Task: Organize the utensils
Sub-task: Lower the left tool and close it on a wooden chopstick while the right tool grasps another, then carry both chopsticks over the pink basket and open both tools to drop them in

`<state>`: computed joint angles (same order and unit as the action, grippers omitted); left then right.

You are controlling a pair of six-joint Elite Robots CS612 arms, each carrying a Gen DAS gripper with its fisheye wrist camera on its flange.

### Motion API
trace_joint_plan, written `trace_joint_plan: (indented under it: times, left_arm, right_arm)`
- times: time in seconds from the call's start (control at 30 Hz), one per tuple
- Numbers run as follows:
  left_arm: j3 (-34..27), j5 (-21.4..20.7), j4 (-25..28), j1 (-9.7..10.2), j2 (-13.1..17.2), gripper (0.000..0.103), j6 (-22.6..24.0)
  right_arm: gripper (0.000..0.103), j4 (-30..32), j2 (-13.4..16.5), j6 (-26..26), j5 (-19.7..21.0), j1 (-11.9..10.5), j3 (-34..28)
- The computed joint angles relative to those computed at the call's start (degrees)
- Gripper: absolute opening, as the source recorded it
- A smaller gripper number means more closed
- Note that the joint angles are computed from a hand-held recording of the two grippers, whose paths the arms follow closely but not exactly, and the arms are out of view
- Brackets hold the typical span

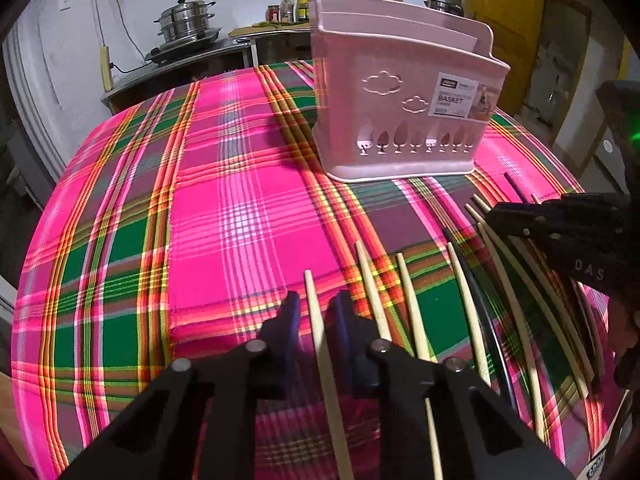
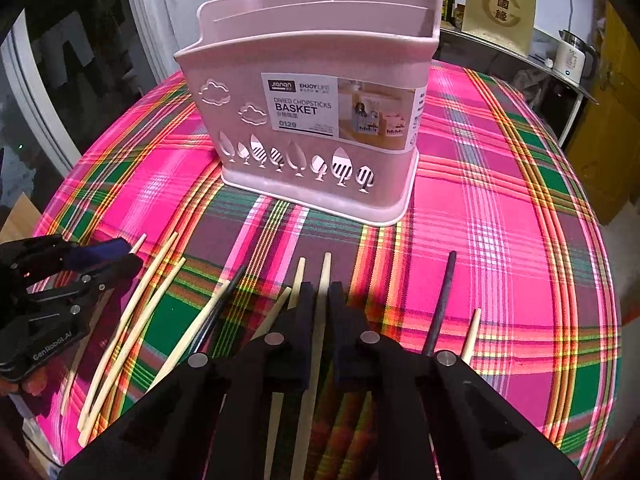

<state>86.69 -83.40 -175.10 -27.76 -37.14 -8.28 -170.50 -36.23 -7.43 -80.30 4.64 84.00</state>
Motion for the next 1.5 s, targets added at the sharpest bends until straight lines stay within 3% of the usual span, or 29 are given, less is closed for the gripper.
trace_joint_plan:
  times: [0.1, 0.37, 1.0, 1.5]
  left_arm:
    - [-0.1, -0.5, 0.3, 0.05, 0.0, 0.008, 0.2]
    - [0.6, -2.0, -0.7, 0.45, -1.1, 0.007, -0.6]
    - [6.8, -1.6, -13.8, 0.48, -7.7, 0.006, 0.1]
    - [5.6, -1.6, -15.3, 0.28, -9.2, 0.006, 1.0]
  right_arm:
    - [0.007, 0.6, -0.2, 0.0, 1.3, -0.2, -0.1]
    - [0.007, -2.6, -1.7, 0.8, 4.0, -0.7, 1.8]
    - [0.006, -16.8, -7.6, 3.5, 7.5, -1.6, 8.5]
    - [0.006, -21.8, -9.5, 4.7, 9.0, -2.0, 9.7]
